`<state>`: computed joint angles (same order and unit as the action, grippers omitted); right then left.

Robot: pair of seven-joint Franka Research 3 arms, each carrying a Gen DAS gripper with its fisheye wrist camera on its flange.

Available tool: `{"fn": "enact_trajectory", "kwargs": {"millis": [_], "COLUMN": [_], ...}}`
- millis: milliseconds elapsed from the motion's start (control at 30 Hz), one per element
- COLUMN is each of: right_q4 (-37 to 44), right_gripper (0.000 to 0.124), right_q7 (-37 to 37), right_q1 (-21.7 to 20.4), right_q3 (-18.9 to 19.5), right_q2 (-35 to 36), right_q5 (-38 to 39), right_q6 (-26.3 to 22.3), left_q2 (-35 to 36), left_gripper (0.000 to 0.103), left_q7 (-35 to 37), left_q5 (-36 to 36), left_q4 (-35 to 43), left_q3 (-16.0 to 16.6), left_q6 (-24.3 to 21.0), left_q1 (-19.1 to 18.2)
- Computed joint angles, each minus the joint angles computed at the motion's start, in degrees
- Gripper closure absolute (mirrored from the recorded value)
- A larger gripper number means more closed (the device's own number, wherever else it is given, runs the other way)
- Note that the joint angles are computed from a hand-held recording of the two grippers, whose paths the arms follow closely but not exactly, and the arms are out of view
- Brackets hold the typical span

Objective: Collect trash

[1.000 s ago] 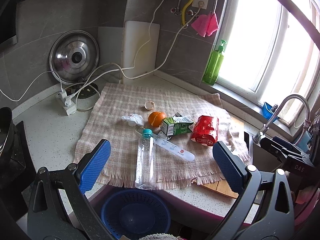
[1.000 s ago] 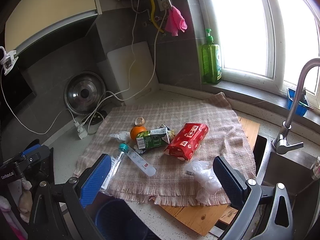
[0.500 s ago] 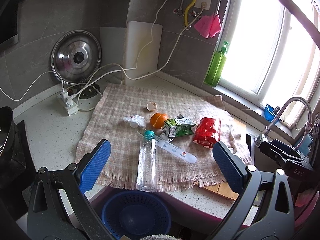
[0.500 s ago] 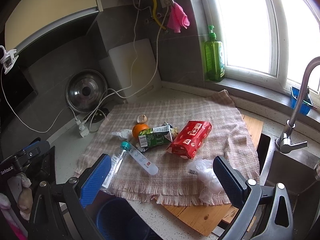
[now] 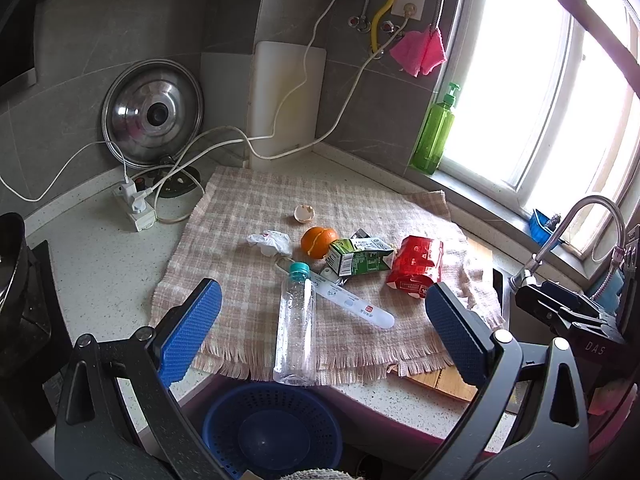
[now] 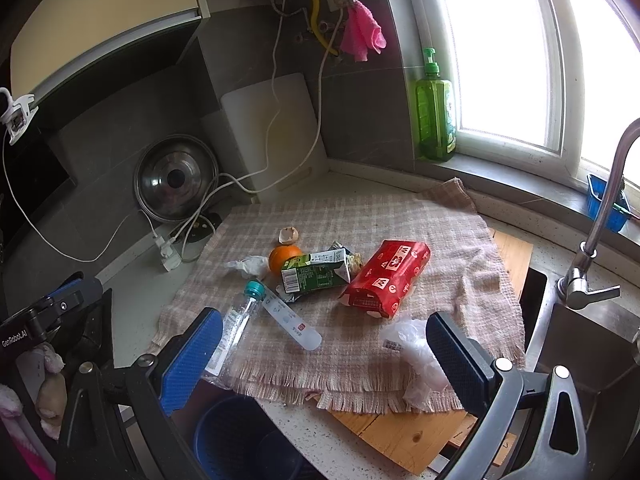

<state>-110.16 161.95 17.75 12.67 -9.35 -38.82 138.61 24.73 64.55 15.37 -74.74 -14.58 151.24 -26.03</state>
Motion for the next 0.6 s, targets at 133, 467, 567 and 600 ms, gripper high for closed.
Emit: {"fn": "enact_trajectory", "kwargs": {"millis": [133,467,567,600], "right_q4": [0.07,0.03,0.15,0.23], "right_gripper": [0.021,0.021,0.021,0.021], "right_q7": [0.39,0.14,0.16,0.16], "right_q1": [0.00,0.09,0.11,0.14], "right_q3": [0.04,-0.15,-0.15,-0.14], "right_q2": [0.15,0.20,0.33,0.41], "right_q5": [-0.29,-0.15,-0.12,-0.13], "right_q6": [0.07,0.18,0.16,0.09], "left_q2": [-0.02,0.19,0.14,0.14], "left_gripper": [0.000,0.000,0.000,0.000], "left_q7": [0.09,0.05,0.01,0.02], "left_q5": [-0.11,-0.06,-0.13,-0.13], "left_q4": [-0.12,0.48,0.43,0.43], "left_q3": [-0.06,0.00,0.00,0.00], "left_q6": [0.08,-0.43,-0.43,-0.43], "left_q1": [0.04,-0.09,-0.08,-0.08]}}
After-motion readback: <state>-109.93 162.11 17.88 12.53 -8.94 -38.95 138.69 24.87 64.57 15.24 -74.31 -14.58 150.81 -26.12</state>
